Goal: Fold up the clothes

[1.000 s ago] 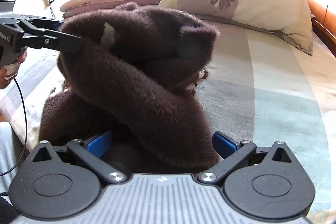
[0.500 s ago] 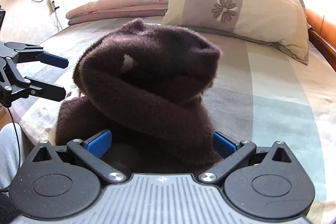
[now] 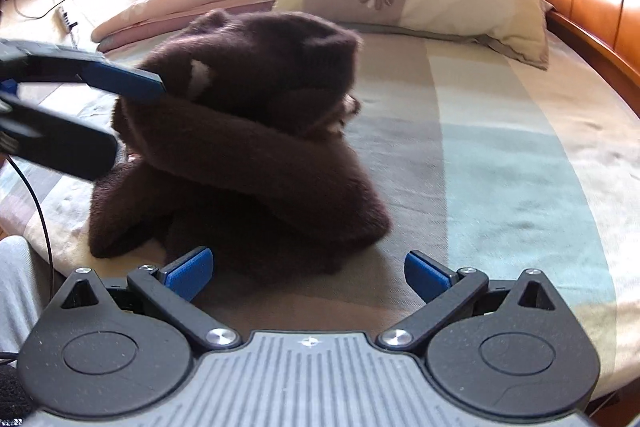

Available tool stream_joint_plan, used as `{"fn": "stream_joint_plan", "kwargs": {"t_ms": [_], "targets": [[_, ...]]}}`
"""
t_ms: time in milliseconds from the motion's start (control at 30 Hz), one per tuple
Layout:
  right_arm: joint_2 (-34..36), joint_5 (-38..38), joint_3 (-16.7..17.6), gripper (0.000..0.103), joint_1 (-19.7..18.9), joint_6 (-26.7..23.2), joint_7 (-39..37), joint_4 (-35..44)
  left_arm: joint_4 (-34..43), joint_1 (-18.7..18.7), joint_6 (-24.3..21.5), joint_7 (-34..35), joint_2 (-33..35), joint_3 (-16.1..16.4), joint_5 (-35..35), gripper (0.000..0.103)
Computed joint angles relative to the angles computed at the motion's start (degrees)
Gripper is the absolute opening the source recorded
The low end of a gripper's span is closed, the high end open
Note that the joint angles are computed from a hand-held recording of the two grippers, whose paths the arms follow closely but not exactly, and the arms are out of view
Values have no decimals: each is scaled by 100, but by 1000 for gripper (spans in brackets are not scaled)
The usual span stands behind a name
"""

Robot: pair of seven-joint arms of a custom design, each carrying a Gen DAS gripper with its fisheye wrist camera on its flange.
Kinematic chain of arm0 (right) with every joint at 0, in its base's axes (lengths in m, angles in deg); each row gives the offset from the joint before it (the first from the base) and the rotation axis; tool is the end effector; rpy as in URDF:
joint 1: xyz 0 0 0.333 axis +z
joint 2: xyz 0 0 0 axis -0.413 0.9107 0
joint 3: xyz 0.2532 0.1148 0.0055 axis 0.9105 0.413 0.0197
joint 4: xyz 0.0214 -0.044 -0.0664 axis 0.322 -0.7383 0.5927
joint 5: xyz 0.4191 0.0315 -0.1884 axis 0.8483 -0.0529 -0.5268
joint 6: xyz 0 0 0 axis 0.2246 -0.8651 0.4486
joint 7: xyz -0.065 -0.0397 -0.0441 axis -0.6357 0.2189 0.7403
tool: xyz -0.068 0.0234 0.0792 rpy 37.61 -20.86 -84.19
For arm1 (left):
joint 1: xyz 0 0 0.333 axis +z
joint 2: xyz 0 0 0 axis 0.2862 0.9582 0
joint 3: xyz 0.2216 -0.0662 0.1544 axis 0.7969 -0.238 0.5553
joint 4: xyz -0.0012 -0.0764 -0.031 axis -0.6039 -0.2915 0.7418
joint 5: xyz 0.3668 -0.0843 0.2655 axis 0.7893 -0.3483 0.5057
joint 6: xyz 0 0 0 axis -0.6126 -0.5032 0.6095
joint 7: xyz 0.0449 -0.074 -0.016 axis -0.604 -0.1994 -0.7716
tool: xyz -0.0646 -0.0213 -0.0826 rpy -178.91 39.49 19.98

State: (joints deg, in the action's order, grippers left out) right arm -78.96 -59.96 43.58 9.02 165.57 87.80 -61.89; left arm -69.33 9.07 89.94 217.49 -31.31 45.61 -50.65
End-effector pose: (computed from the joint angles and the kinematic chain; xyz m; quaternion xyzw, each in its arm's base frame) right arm 0.5319 0.4640 0.4360 -0.6209 0.6784 -0.2287 0.3193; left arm 0.7133 -0.3074 0.5061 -0.2455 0.8813 -0.4038 0.0093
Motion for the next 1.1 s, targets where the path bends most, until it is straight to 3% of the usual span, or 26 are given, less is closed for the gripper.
{"fn": "stream_joint_plan", "kwargs": {"t_ms": [100,333,533,700,800,833,867,933,1033,1100], "targets": [[-90,-85,-16,103,-8,50,119,-126,192,-206,200,-277,206,135,494,102],[-146,-203,-34,103,-136,215,173,-195,87,-201,644,-649,223,270,1029,102],[186,-380,-145,103,-174,369,-73,361,-311,166,590,-415,14,114,569,102],[858,-158,-273,102,-178,795,-929,1225,-1108,503,550,538,-562,-25,-355,102],[1429,577,-193,87,-248,836,-1900,1945,-1462,580,403,1049,-880,39,-821,102],[1615,868,-148,73,-286,808,-2153,2172,-1527,588,333,1166,-953,80,-929,102],[1795,1215,-71,52,-358,809,-2401,2373,-1579,570,325,1219,-1012,133,-967,102],[2122,1772,34,35,-454,831,-2764,2724,-1664,513,423,1228,-1104,238,-958,102],[2384,2125,-94,35,-358,894,-2884,3003,-1740,429,704,1063,-1167,359,-827,102],[2387,2193,-332,35,-224,1221,-2692,2933,-1716,430,715,906,-1140,408,-794,102]]}}
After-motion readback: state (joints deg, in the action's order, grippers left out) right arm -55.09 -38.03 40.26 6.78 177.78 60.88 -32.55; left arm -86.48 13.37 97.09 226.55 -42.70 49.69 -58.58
